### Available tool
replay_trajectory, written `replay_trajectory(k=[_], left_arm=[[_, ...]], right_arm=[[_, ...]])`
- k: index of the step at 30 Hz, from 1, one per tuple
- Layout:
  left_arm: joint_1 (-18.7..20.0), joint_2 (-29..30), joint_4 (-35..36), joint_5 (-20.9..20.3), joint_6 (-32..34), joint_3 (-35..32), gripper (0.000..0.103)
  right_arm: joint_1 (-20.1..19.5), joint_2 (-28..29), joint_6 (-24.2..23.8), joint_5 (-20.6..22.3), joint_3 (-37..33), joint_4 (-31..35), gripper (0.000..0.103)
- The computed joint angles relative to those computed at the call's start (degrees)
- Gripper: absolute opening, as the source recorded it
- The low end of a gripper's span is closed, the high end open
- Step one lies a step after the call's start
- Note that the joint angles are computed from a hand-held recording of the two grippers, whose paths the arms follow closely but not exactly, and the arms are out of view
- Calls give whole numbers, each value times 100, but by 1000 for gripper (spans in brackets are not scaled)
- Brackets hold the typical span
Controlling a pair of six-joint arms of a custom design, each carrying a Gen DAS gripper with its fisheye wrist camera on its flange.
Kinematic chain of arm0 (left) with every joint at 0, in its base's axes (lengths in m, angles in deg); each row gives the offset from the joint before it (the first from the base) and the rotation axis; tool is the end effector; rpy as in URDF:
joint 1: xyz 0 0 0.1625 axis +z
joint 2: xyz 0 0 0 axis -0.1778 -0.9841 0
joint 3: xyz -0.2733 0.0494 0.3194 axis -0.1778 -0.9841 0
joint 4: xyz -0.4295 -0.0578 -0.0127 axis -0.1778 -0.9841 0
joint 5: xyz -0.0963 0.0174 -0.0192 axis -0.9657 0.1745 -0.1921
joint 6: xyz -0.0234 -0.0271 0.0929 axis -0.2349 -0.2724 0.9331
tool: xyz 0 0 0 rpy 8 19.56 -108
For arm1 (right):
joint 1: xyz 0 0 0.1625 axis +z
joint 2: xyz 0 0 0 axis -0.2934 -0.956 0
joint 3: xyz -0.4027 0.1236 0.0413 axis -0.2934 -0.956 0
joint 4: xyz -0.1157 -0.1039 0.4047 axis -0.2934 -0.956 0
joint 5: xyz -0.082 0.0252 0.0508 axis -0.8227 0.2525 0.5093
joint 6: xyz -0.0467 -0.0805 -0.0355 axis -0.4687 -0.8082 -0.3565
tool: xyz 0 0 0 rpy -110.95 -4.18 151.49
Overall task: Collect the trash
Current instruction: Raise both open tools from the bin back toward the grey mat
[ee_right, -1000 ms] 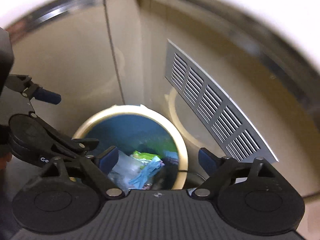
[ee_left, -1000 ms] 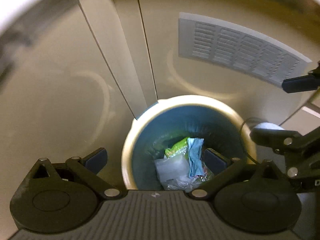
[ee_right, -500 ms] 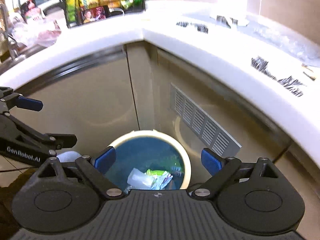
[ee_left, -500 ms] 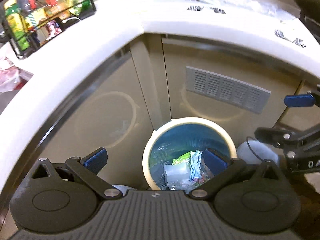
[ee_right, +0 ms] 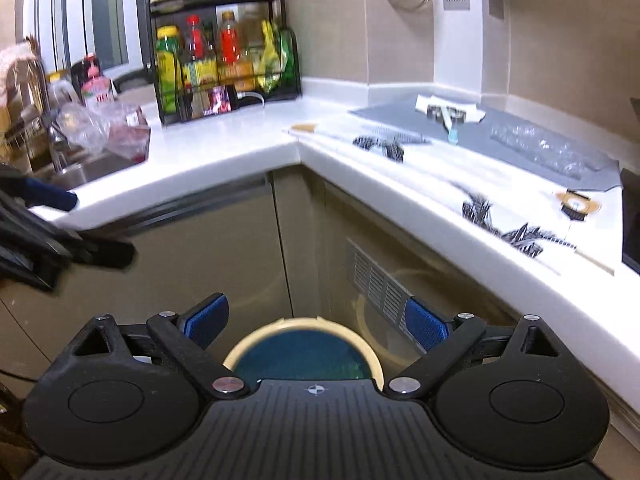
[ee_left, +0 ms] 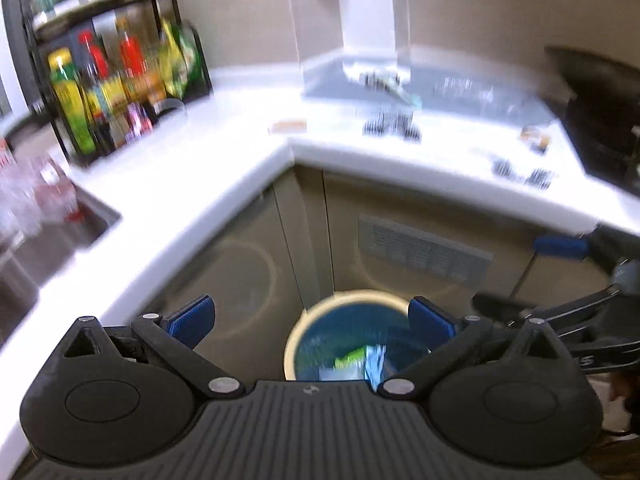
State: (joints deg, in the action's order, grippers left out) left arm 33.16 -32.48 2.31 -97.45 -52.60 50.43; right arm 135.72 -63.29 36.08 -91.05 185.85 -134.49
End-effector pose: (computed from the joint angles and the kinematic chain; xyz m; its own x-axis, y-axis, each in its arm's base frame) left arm -0.3866 -0.4057 0.3534 -0.5859 -0.0392 -0.8094 0.5879 0.6669 -0.4579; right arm 0.3596 -0.4697 0.2732 -0.6905 -0.4370 0.5764 -0.7183 0.5084 -0.4750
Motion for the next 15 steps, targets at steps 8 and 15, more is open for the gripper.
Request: replay_trajectory(k=[8,15], left_arm=[[-350,303,1390,431,-907,-779,103],[-130,504,1882,558,-1121,-712,103]], right_arm=[[43,-121,23,200,78,-215,96],[26,-209,36,261,133,-276,97]])
